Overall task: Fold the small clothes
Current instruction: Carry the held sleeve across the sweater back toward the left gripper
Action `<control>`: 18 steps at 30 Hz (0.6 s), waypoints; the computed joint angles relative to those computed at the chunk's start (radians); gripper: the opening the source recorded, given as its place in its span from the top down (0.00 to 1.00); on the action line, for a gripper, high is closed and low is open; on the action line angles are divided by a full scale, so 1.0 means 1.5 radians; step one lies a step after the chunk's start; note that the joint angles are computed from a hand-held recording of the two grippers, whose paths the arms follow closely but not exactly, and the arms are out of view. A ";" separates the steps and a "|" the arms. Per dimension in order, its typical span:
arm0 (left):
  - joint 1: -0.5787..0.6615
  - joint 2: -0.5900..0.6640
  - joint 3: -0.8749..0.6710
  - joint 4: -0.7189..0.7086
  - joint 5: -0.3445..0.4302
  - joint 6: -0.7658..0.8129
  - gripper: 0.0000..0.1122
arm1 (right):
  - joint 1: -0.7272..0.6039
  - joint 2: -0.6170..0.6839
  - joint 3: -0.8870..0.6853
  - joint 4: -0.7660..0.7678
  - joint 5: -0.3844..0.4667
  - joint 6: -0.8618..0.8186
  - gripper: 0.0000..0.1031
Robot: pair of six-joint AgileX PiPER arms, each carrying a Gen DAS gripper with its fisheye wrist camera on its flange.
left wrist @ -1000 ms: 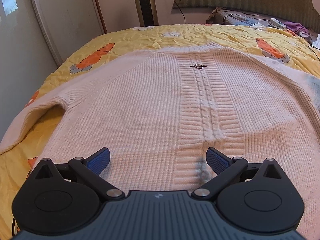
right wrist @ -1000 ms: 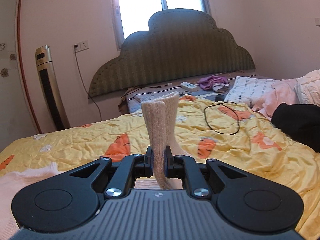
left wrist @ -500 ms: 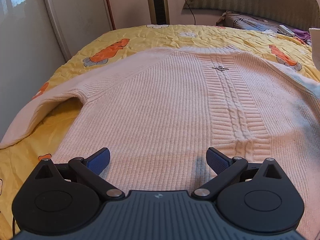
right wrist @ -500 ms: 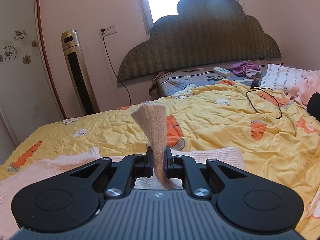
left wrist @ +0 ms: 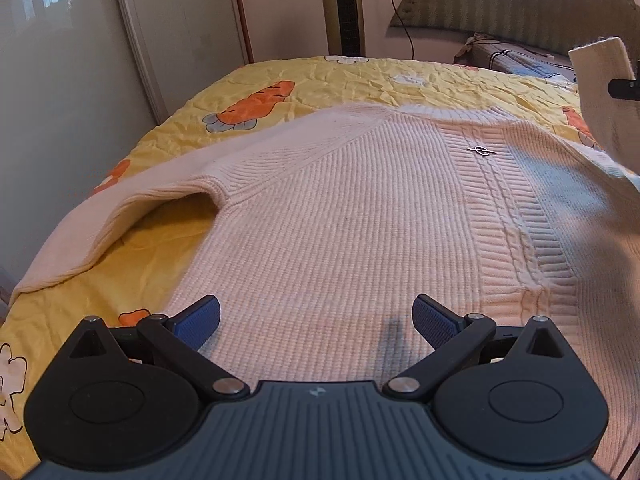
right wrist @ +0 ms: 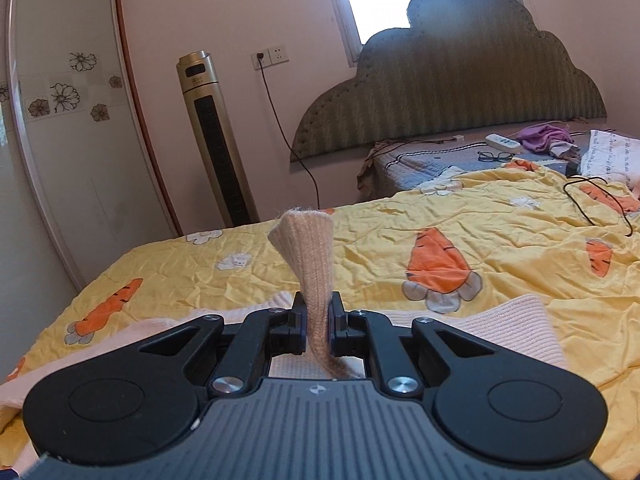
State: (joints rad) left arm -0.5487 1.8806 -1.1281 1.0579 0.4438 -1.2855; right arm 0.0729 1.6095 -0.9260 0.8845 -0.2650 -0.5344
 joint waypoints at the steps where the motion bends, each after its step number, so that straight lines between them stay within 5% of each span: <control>1: 0.005 -0.005 0.004 -0.003 -0.002 0.004 0.08 | 0.014 0.012 -0.013 0.025 -0.004 -0.019 0.87; 18: 0.060 -0.051 0.055 0.028 0.015 -0.024 0.08 | 0.167 0.219 -0.256 0.356 0.020 -0.340 0.87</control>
